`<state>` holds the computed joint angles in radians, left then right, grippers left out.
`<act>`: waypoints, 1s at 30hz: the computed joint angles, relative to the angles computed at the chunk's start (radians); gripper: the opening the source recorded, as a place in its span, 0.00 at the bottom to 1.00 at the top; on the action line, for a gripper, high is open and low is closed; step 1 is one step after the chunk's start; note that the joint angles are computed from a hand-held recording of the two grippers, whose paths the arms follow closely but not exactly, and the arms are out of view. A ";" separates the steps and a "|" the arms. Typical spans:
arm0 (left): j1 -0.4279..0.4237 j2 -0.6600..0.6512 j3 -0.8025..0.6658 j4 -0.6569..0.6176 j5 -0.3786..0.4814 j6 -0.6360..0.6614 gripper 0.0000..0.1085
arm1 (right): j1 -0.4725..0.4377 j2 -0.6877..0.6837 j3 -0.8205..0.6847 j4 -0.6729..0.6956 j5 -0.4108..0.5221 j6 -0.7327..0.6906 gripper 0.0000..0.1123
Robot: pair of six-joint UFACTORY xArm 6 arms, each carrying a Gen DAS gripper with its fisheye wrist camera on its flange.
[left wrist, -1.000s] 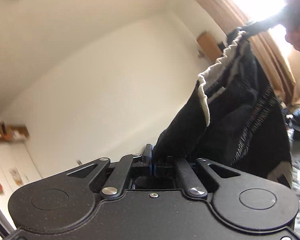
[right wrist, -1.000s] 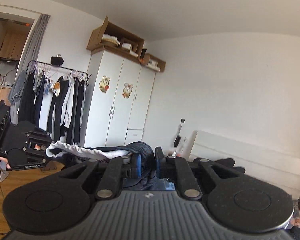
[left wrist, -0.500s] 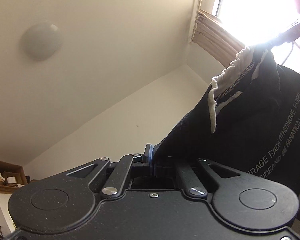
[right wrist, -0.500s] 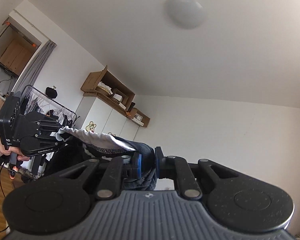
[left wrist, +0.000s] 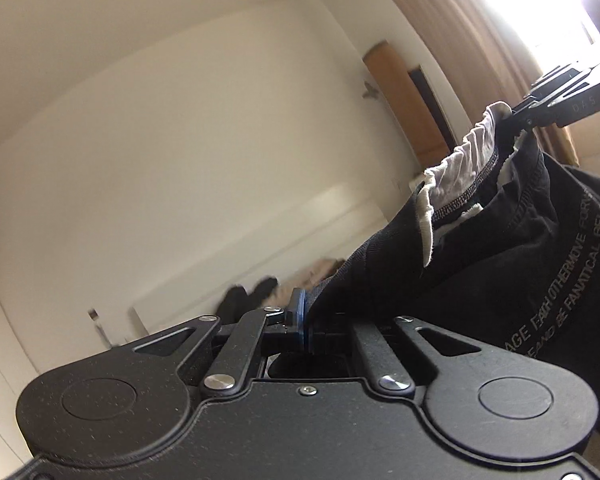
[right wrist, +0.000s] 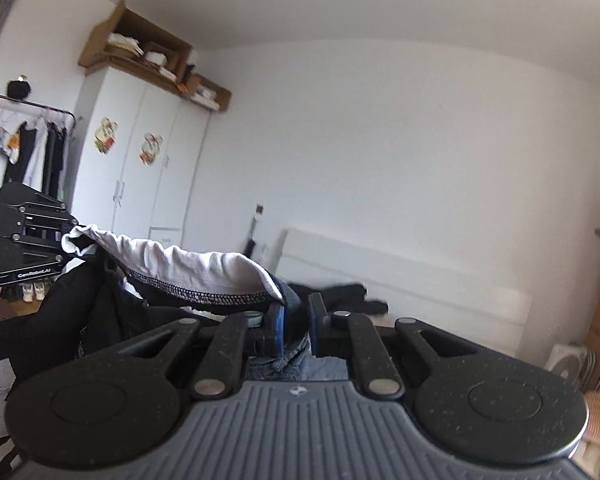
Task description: Fold clothes
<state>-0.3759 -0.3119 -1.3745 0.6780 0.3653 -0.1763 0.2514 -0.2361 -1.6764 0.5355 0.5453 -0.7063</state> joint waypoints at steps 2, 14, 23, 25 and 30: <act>0.028 0.144 -0.047 -0.028 -0.018 -0.014 0.02 | -0.005 0.110 0.013 -0.021 -0.065 0.034 0.10; 0.221 0.446 0.015 -0.522 -0.114 0.361 0.08 | -0.032 0.697 -0.191 -0.071 -0.205 0.156 0.13; 0.236 0.152 0.424 -0.967 -0.226 0.616 0.54 | -0.109 0.526 0.072 0.367 -0.079 -0.120 0.61; 0.218 0.121 0.462 -1.059 -0.236 0.649 0.56 | -0.114 0.474 0.122 0.284 -0.086 -0.061 0.66; 0.158 0.030 0.594 -1.170 -0.300 0.610 0.61 | -0.120 0.346 0.252 0.250 -0.068 -0.014 0.71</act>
